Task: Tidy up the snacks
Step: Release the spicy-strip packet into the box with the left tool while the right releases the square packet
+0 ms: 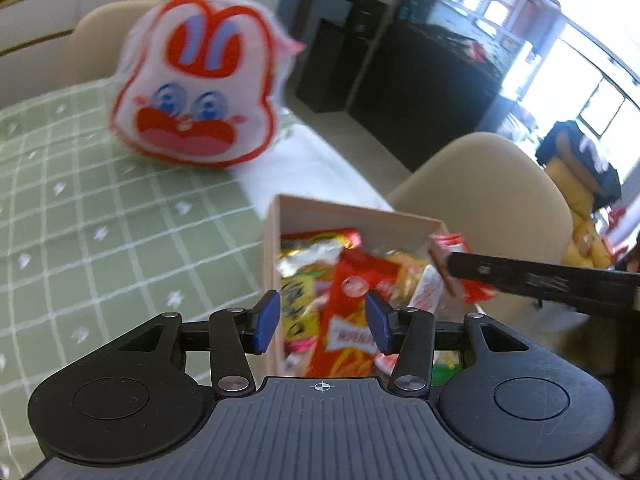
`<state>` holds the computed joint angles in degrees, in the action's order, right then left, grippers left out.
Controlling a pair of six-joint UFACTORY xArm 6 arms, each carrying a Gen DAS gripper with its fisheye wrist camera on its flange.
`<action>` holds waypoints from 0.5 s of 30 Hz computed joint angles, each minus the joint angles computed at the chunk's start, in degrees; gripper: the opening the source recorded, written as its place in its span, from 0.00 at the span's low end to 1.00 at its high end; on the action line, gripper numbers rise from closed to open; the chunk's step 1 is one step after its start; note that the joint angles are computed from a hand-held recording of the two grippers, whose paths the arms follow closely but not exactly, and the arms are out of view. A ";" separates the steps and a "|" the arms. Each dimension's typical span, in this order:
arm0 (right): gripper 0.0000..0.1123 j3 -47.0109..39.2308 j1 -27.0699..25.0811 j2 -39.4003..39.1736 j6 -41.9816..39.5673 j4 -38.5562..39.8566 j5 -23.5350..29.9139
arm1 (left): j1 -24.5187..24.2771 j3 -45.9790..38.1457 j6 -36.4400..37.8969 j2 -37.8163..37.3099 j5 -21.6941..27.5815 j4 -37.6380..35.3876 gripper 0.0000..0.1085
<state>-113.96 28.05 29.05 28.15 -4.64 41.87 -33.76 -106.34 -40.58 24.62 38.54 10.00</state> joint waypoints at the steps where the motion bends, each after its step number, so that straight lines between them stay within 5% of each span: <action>1: 0.34 -1.81 0.03 1.85 0.09 1.06 0.65 | 0.09 2.47 -0.87 -1.55 -0.70 -0.04 0.48; 4: 0.34 -3.77 0.11 5.49 -1.04 4.48 0.80 | 0.03 9.42 -4.43 -6.11 -2.63 0.74 0.48; 10: 0.44 4.95 1.36 1.61 -0.12 0.91 -7.12 | -0.67 21.59 -14.07 -14.93 -6.26 7.37 0.47; 15: 0.53 20.52 2.83 -12.30 10.88 -8.99 -11.31 | -2.67 29.86 -14.85 -22.88 -8.78 10.78 0.46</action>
<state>-93.44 30.88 16.75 39.03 -13.63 30.56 -36.43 -76.47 -55.43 1.74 29.76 20.77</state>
